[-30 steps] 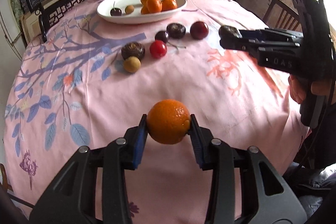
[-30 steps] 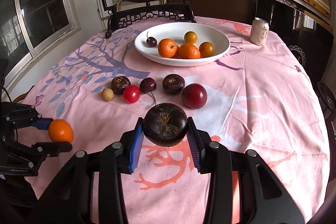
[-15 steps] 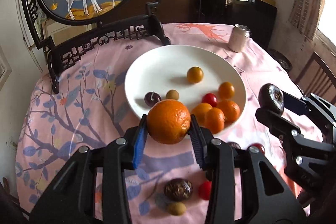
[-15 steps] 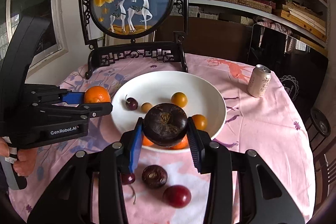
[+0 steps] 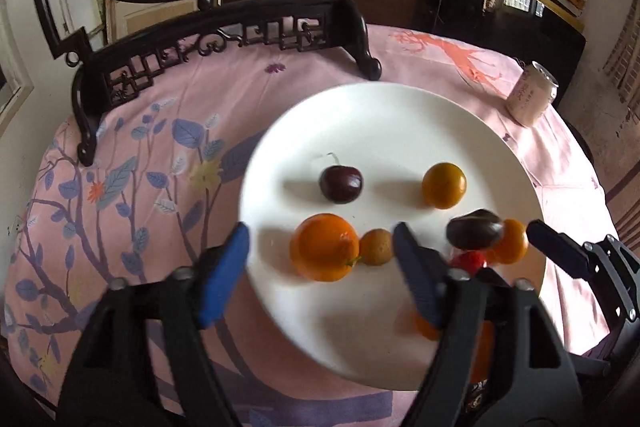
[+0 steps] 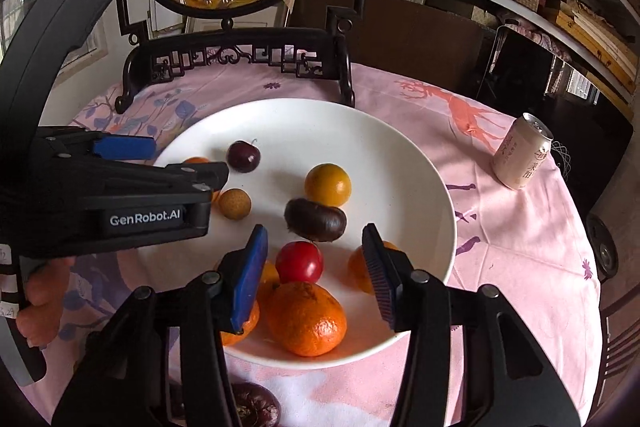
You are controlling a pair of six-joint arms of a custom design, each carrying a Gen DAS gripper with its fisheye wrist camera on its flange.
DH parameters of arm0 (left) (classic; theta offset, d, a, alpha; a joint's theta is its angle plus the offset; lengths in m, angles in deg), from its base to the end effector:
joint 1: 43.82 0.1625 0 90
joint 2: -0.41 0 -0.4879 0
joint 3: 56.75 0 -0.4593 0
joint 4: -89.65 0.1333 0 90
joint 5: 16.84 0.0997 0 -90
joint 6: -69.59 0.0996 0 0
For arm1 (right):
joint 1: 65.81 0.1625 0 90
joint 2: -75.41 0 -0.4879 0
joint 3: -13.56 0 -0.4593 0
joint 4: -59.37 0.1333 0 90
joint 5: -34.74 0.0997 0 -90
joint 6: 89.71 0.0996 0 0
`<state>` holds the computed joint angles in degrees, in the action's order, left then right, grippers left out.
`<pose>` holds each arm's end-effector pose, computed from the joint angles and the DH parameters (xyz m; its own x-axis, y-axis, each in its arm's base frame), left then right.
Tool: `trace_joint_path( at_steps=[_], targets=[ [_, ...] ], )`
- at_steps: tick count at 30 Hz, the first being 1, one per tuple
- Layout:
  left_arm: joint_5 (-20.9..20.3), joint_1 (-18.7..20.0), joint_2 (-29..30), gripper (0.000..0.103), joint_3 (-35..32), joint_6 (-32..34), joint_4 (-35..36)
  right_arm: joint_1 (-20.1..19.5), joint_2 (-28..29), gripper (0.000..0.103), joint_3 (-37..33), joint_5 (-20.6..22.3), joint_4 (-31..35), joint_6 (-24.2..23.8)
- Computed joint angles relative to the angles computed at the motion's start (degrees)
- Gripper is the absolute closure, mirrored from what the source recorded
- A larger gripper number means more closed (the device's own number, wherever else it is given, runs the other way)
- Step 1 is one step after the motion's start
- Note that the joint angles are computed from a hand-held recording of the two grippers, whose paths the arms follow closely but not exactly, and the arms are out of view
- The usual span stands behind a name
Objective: Organize fruits
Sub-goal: 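Carry both fruits onto the white plate and open both tools, then grasp a small tan round fruit with the left tool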
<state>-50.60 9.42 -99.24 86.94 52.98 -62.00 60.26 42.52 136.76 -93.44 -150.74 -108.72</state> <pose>-0.0424 -0.4179 0.3016 -0.7339 -0.0927 -0.6729 0.3763 0.7692 -0.5164 0.3716 -0.3883 -0.0502 -0.6053 -0.4313 0.6690 -0.7489 0.5933 -0.2951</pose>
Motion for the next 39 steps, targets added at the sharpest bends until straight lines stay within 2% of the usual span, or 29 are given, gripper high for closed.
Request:
trace_joint_path(
  at_steps=[1,5,9,13,17,22,27,31,35,37,39],
  targets=[
    [0.77,-0.85,-0.74,0.020,0.71,0.58,-0.68,0.07,-0.33,0.054,0.58,0.01,-0.70,0.72],
    [-0.07,-3.49,-6.39,0.020,2.20,-1.76,4.67,-0.27,-2.79,0.054,4.49,2.24,-3.37,3.91],
    [-0.51,-6.93,-13.49,0.015,4.06,-7.00,13.62,-0.14,-5.65,0.054,8.69,3.63,-2.84,7.64],
    [-0.03,-10.85,-21.00,0.014,6.07,-13.11,24.61,0.91,-7.38,0.054,12.24,3.50,-2.04,10.41],
    [0.36,-15.73,-29.00,0.014,7.49,-21.30,39.53,2.06,-7.68,0.054,15.05,3.98,-2.43,13.18],
    [-1.15,-21.66,-37.94,0.014,7.77,-30.98,57.65,3.92,-6.71,0.054,17.03,4.68,-2.78,15.22],
    [-3.44,-25.21,-43.48,0.014,7.82,-37.55,69.22,4.77,-5.76,0.054,18.10,5.14,-3.05,18.09],
    [-6.04,-26.33,-46.16,0.014,8.66,-38.58,73.58,4.79,-5.30,0.054,18.86,5.19,-3.45,20.60],
    [-8.03,-24.56,-46.48,0.015,9.78,-36.64,71.83,4.81,-5.31,0.054,19.42,5.84,-4.07,21.93],
    [-8.64,-24.41,-46.50,0.021,10.26,-35.56,71.27,5.23,-5.18,0.054,19.42,5.66,-4.05,22.20],
    [-9.20,-23.87,-45.57,0.045,10.69,-33.58,70.31,5.64,-5.03,0.054,19.29,5.60,-3.70,22.44]
  ],
)
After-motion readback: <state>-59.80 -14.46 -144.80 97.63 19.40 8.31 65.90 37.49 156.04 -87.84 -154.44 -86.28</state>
